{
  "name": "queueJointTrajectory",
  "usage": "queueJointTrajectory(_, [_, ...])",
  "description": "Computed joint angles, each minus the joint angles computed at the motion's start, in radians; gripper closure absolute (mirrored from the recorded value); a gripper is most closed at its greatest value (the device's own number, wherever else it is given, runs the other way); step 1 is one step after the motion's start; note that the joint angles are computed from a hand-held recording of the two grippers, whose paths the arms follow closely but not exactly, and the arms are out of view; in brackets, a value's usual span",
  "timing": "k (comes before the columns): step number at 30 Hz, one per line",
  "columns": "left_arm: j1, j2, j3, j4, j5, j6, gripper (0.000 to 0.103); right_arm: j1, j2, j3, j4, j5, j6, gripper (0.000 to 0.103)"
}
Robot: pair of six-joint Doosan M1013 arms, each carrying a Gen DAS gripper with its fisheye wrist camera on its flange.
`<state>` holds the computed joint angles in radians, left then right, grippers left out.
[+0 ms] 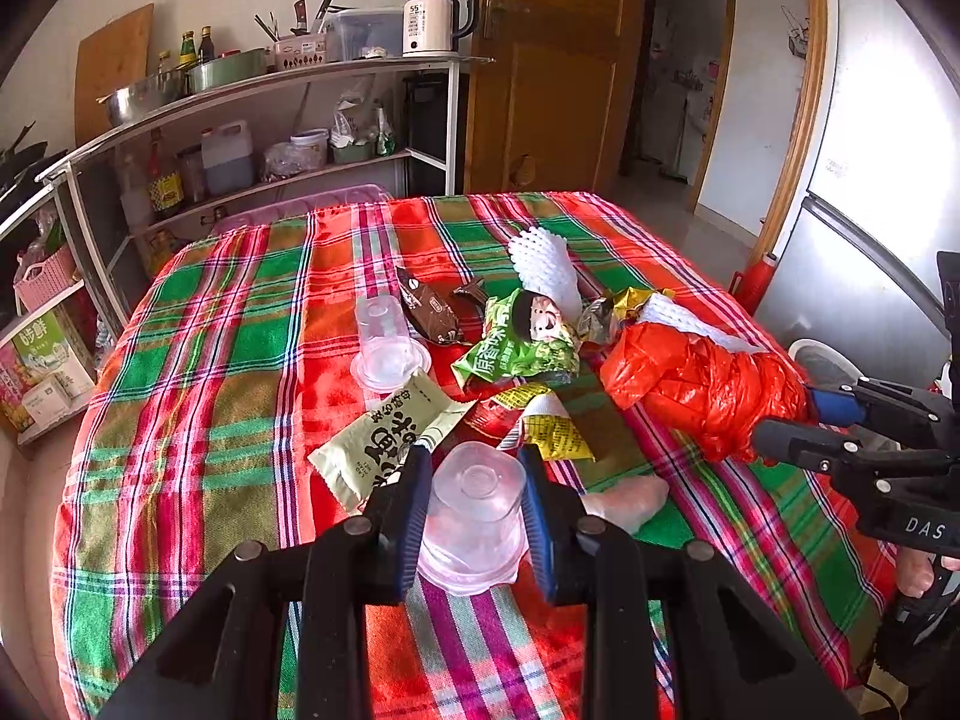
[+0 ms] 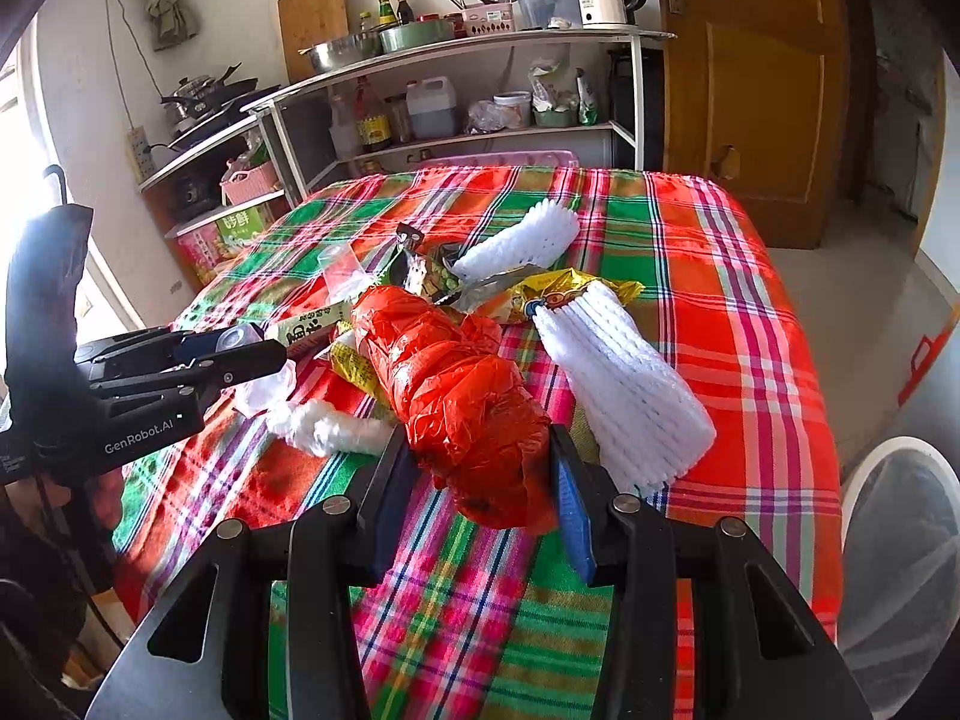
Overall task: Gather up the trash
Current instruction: 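Move the right gripper to the red plastic bag and close on it, then carry the red bag over the bin and open the right gripper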
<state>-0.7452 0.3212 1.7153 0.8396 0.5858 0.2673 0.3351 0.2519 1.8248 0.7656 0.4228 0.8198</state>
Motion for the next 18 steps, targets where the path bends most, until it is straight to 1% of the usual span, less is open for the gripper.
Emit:
queueJointTrajectory(2, [-0.008,-0.007,0.003,0.017,0.000,-0.007,0.073,-0.003,-0.014,0.013,0.020,-0.012,-0.006,0.059])
queueJointTrajectory(5, [-0.021,-0.013,-0.002,0.036,0.013,-0.012,0.073,-0.005,-0.034,0.031,-0.007,-0.045,0.037,0.059])
queueJointTrajectory(7, [-0.032,-0.018,-0.008,0.056,0.006,-0.014,0.073,-0.010,-0.053,0.047,-0.009,-0.067,0.050,0.059])
queueJointTrajectory(11, [-0.053,-0.005,-0.047,0.050,-0.019,0.032,0.073,-0.031,-0.094,0.082,0.003,-0.113,0.074,0.059])
queueJointTrajectory(15, [-0.070,0.027,-0.102,0.003,-0.057,0.119,0.073,-0.056,-0.133,0.112,-0.070,-0.157,0.177,0.059])
queueJointTrajectory(17, [-0.080,0.048,-0.137,-0.032,-0.069,0.176,0.073,-0.069,-0.152,0.128,-0.154,-0.181,0.270,0.059])
queueJointTrajectory(18, [-0.085,0.059,-0.153,-0.046,-0.078,0.205,0.073,-0.076,-0.160,0.134,-0.218,-0.186,0.340,0.059])
